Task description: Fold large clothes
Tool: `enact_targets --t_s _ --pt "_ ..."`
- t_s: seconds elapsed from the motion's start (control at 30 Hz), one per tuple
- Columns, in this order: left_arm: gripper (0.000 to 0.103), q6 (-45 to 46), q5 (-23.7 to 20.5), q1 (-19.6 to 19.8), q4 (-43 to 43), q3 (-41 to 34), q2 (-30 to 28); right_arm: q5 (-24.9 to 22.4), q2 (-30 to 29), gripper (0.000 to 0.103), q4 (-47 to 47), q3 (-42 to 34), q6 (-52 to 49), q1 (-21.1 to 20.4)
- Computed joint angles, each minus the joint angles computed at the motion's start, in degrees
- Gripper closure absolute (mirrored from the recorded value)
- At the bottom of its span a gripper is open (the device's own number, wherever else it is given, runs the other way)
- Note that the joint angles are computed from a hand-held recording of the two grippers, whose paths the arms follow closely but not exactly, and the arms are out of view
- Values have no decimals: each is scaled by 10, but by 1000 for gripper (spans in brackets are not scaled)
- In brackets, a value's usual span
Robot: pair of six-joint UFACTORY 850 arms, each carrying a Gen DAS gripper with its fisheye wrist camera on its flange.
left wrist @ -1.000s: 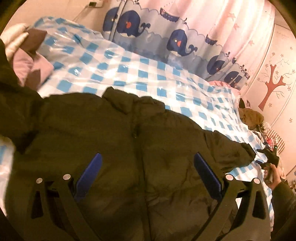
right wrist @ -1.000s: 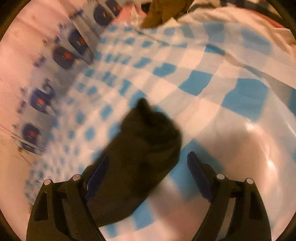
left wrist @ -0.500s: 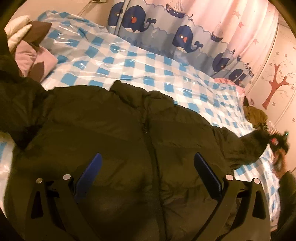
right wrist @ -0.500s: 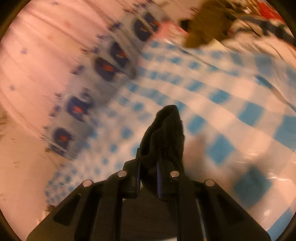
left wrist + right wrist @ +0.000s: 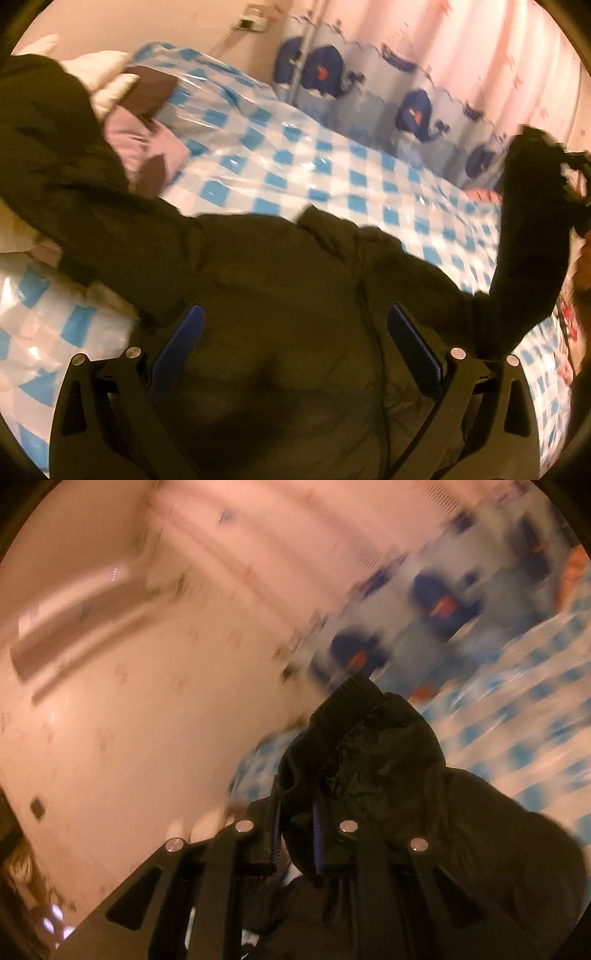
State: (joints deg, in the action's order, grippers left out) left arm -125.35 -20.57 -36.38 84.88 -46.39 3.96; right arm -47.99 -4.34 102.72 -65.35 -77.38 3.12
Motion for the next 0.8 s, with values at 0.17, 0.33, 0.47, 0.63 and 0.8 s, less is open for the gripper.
enact_targets --t_s 0.17,0.33,0.47,0.63,0.8 --pt "7 -42 2 30 18 29 36 50 -116 89 41 -15 -23 134" --pt "7 -81 13 49 43 44 52 101 -253 75 -51 -95 76 208" --pt "7 -50 15 54 17 40 44 56 -296 59 -129 -115 197 197" --pt "7 -65 15 41 47 29 31 82 -106 30 -6 49 -10 131" --pt "7 23 43 30 14 -56 -44 153 2 25 24 141 -56 22"
